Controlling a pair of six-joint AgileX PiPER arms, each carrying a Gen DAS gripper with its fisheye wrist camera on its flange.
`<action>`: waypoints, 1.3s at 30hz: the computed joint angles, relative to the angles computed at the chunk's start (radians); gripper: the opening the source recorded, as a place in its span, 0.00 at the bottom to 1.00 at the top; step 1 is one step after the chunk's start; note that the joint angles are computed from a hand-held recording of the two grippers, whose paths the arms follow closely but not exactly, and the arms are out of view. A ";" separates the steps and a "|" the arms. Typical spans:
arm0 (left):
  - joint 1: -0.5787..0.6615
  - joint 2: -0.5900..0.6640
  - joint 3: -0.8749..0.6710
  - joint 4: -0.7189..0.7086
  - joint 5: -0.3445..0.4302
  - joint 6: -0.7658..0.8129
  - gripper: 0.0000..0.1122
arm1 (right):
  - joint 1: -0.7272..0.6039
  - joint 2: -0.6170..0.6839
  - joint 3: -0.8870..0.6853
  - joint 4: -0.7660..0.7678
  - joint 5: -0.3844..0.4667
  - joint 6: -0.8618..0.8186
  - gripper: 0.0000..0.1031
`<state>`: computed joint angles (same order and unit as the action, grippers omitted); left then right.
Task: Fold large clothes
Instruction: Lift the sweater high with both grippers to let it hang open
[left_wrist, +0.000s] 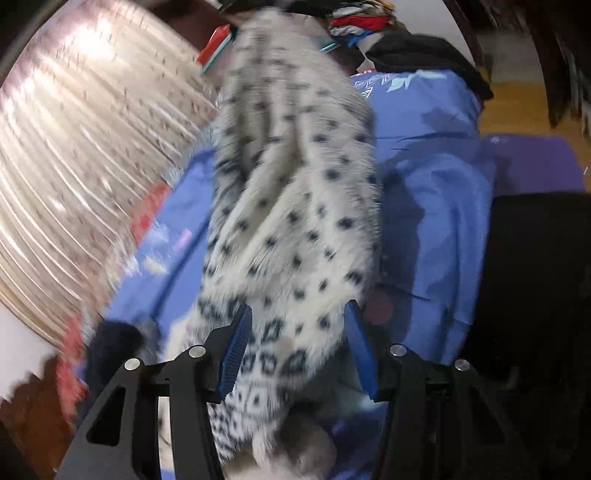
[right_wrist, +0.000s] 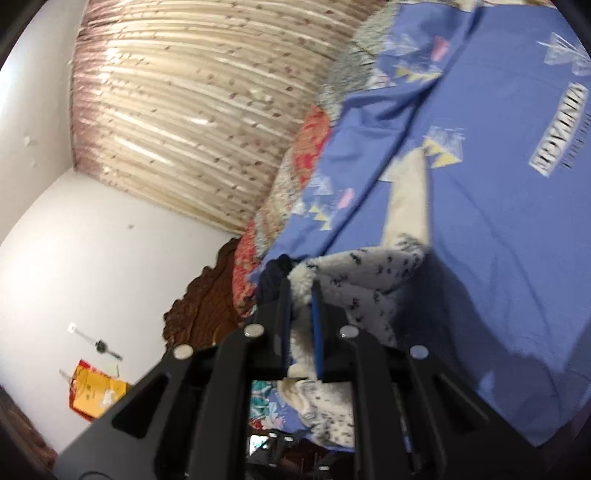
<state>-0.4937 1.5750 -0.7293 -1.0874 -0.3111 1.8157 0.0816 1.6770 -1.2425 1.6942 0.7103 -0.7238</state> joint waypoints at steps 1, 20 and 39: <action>-0.018 0.019 0.006 0.062 -0.046 -0.060 0.64 | 0.013 -0.001 -0.033 -0.019 -0.001 0.020 0.09; -0.167 0.202 -0.095 0.015 -0.541 -0.167 0.65 | 0.172 0.100 -0.635 -0.438 0.004 0.413 0.09; 0.231 -0.462 -0.463 -0.617 -0.102 0.171 0.28 | 0.353 -0.121 -0.859 -0.933 -0.142 0.625 0.09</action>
<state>-0.2632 1.1128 -1.1924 -1.7041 -0.4131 1.9871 0.4345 1.5563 -2.1016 0.7616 0.5686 -0.0989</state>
